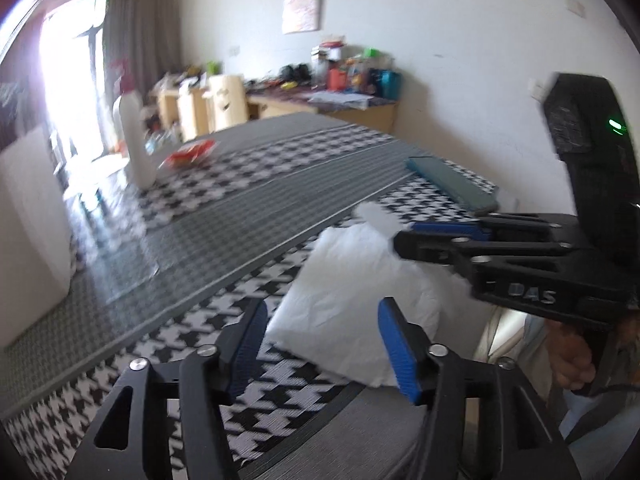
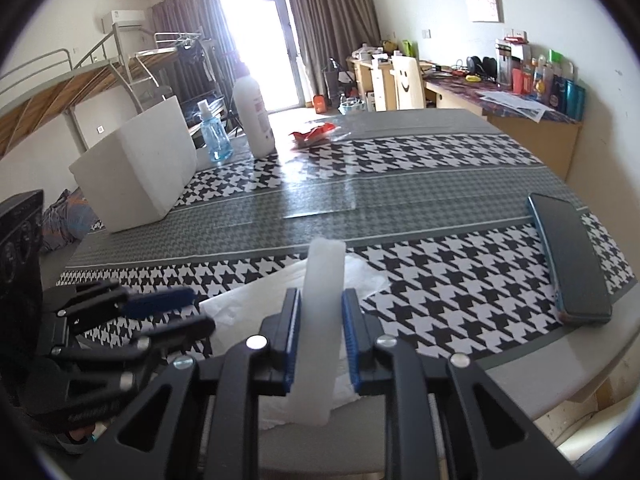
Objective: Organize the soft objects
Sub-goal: 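Close the right gripper on the folded white paper strip and lift it, then carry the held tissue and paper strip up toward the white foam box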
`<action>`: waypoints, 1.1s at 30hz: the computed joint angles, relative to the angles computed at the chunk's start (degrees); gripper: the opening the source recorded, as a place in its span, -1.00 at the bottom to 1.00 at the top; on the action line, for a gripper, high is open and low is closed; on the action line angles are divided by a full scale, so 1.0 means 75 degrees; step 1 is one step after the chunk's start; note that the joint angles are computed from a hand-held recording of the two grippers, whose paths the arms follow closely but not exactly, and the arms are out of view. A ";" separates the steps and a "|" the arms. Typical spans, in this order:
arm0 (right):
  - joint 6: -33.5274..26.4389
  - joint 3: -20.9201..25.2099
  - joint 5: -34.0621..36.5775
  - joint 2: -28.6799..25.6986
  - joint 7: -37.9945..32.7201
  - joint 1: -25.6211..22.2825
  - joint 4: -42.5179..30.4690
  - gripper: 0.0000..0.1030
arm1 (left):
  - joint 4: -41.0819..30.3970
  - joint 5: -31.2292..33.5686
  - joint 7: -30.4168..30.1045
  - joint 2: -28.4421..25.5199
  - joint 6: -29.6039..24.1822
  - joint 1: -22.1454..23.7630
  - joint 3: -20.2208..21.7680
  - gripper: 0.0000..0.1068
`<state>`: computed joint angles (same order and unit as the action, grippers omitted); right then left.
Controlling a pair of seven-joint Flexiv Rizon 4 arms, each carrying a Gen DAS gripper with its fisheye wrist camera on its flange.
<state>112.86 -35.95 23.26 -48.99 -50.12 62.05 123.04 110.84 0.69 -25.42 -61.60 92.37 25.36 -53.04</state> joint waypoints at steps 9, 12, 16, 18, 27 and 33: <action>0.0253 0.0392 0.0058 0.0105 -0.0186 -0.0282 0.0026 -0.53 | -0.0470 -0.0581 0.0682 0.0298 -0.1024 -0.0756 0.0577 0.19; 0.0339 0.0518 0.0122 0.0146 -0.0291 -0.0380 0.0036 -0.53 | -0.0564 -0.0869 0.0796 0.0405 -0.1009 -0.1055 0.0822 0.19; 0.0468 0.0696 0.0229 0.0199 -0.0442 -0.0485 0.0065 -0.53 | -0.0545 -0.1030 0.0817 0.0516 -0.0743 -0.1363 0.1130 0.19; 0.0535 0.0797 0.0285 0.0218 -0.0528 -0.0554 0.0068 -0.53 | -0.0563 -0.1068 0.0832 0.0550 -0.0750 -0.1450 0.1237 0.17; 0.0669 0.1065 0.0546 0.0310 -0.0842 -0.0742 0.0029 -0.52 | -0.0683 -0.1174 0.0679 0.0779 -0.0583 -0.1962 0.1765 -0.88; 0.0743 0.1122 0.0756 0.0363 -0.0970 -0.0758 0.0071 -0.52 | -0.0852 -0.1322 0.0353 0.0730 -0.0419 -0.2032 0.1894 -0.93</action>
